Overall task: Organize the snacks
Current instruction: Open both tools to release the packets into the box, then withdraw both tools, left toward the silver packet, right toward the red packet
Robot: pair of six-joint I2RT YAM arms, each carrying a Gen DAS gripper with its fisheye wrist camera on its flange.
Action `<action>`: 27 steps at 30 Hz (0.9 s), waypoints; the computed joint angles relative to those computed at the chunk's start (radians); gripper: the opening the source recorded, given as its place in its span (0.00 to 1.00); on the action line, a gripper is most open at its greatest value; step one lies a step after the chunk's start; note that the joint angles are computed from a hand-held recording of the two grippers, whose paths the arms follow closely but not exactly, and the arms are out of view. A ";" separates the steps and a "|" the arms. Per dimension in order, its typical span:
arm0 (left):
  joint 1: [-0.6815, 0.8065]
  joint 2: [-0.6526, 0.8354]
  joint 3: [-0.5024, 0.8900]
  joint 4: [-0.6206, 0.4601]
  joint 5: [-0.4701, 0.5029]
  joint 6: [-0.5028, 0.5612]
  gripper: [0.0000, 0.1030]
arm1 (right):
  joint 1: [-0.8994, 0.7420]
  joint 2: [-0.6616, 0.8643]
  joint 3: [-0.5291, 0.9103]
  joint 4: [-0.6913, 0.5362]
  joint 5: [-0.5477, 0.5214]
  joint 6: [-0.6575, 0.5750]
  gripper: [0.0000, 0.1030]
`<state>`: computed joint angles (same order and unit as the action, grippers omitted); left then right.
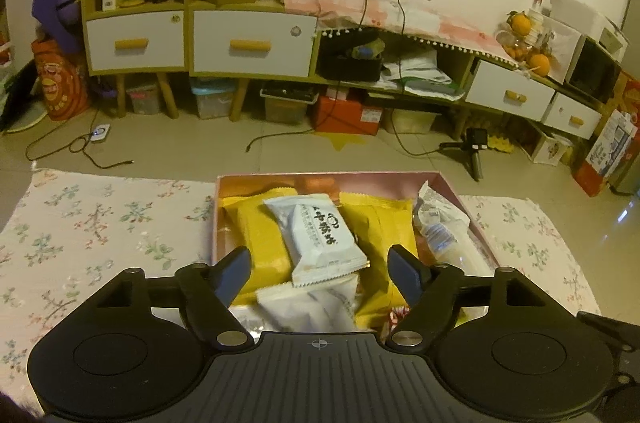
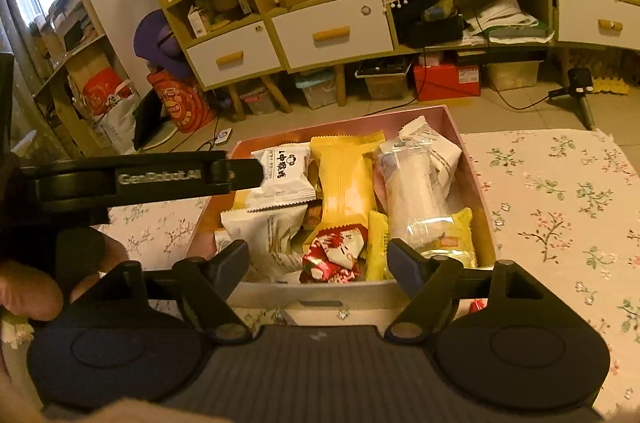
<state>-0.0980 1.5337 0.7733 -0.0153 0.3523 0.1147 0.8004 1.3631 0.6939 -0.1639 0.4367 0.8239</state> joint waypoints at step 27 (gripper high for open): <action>0.244 -0.333 -0.314 -0.159 0.161 0.256 0.97 | 0.206 -0.097 -0.071 -0.281 0.195 0.166 0.99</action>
<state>0.1456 1.2011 0.4595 -0.1738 0.5136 0.3711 1.0062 1.2656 0.6230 -0.4447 0.6318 0.9902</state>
